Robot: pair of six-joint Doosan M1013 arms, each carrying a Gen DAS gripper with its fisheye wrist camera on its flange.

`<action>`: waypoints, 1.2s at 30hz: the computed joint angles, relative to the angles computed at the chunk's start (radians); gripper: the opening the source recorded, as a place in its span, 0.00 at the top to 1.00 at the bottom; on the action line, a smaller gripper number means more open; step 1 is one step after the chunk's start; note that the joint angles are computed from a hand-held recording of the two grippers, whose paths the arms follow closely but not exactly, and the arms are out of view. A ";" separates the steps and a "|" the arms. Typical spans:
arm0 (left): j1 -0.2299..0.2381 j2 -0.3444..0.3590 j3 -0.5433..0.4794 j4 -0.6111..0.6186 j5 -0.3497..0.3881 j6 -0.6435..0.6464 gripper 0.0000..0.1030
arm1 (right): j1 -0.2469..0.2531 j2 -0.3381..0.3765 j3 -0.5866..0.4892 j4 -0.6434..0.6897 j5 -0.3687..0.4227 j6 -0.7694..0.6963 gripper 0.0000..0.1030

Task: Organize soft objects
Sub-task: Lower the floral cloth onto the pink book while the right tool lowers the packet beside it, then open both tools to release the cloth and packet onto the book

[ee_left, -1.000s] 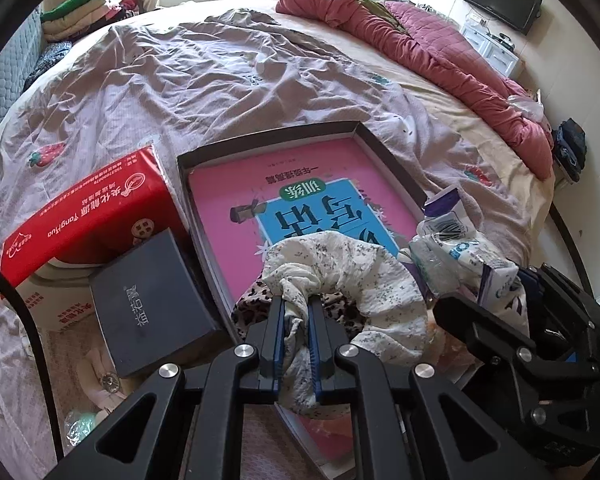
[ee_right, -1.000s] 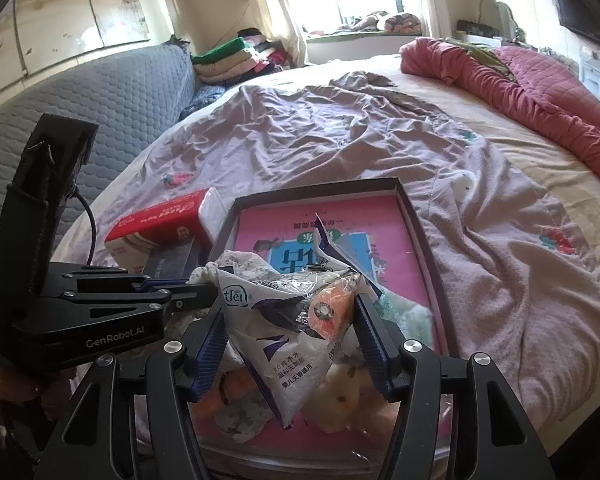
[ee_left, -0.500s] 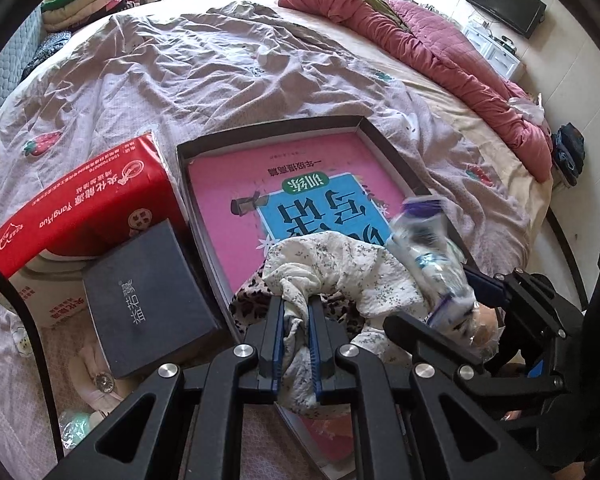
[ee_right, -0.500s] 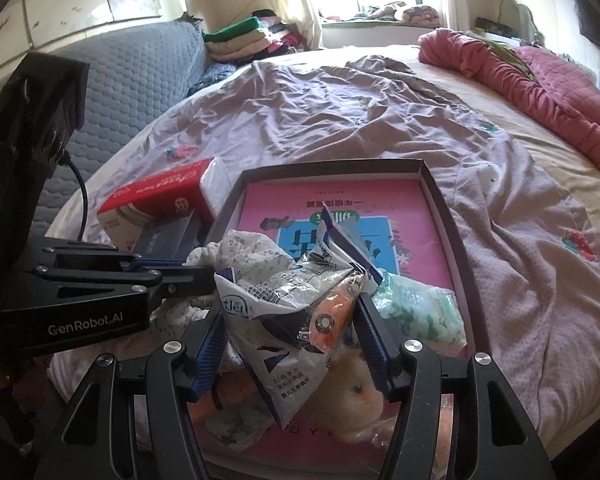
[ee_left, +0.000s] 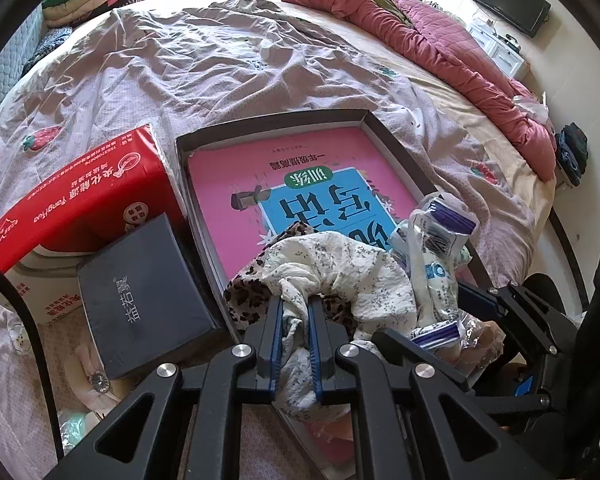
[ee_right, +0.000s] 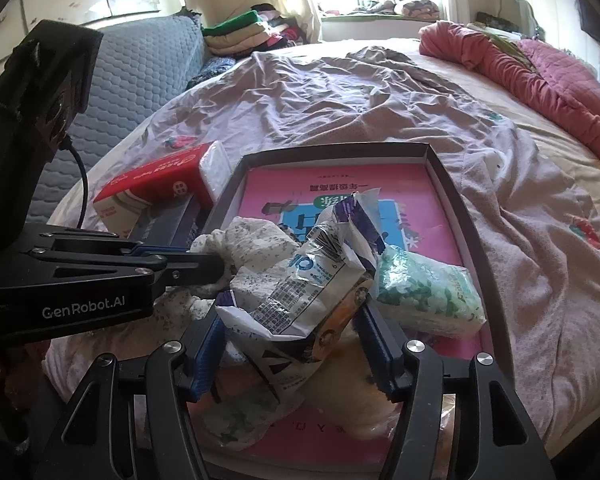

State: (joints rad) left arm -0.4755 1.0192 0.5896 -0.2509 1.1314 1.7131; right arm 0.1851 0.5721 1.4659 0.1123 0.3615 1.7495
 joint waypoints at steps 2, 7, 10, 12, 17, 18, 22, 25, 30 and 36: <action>-0.001 0.002 -0.003 0.003 0.003 0.002 0.89 | -0.003 -0.001 0.000 0.025 0.006 -0.011 0.37; -0.003 0.008 -0.014 0.000 0.018 0.005 0.89 | -0.008 -0.012 0.008 0.020 0.006 0.006 0.36; -0.003 0.010 -0.018 -0.008 0.028 0.010 0.89 | -0.012 -0.017 0.014 0.044 0.007 -0.003 0.36; -0.003 0.012 -0.022 -0.007 0.034 0.009 0.88 | -0.013 -0.019 0.016 0.046 0.013 -0.008 0.35; -0.002 0.013 -0.026 -0.017 0.043 0.006 0.85 | -0.014 -0.026 0.023 0.065 0.013 -0.025 0.35; 0.000 0.012 -0.023 -0.032 0.044 0.008 0.84 | -0.015 -0.027 0.027 0.082 0.010 -0.038 0.35; 0.000 -0.002 -0.003 -0.039 0.028 0.012 0.80 | -0.015 -0.035 0.037 0.111 -0.007 -0.058 0.34; 0.003 -0.005 -0.002 -0.051 0.026 0.017 0.80 | -0.013 -0.037 0.037 0.117 -0.003 -0.074 0.33; 0.005 -0.006 -0.006 -0.057 0.028 0.016 0.79 | -0.011 -0.049 0.049 0.121 -0.022 -0.079 0.32; 0.009 -0.019 0.017 -0.076 0.010 0.017 0.74 | -0.007 -0.060 0.056 0.085 -0.039 -0.053 0.29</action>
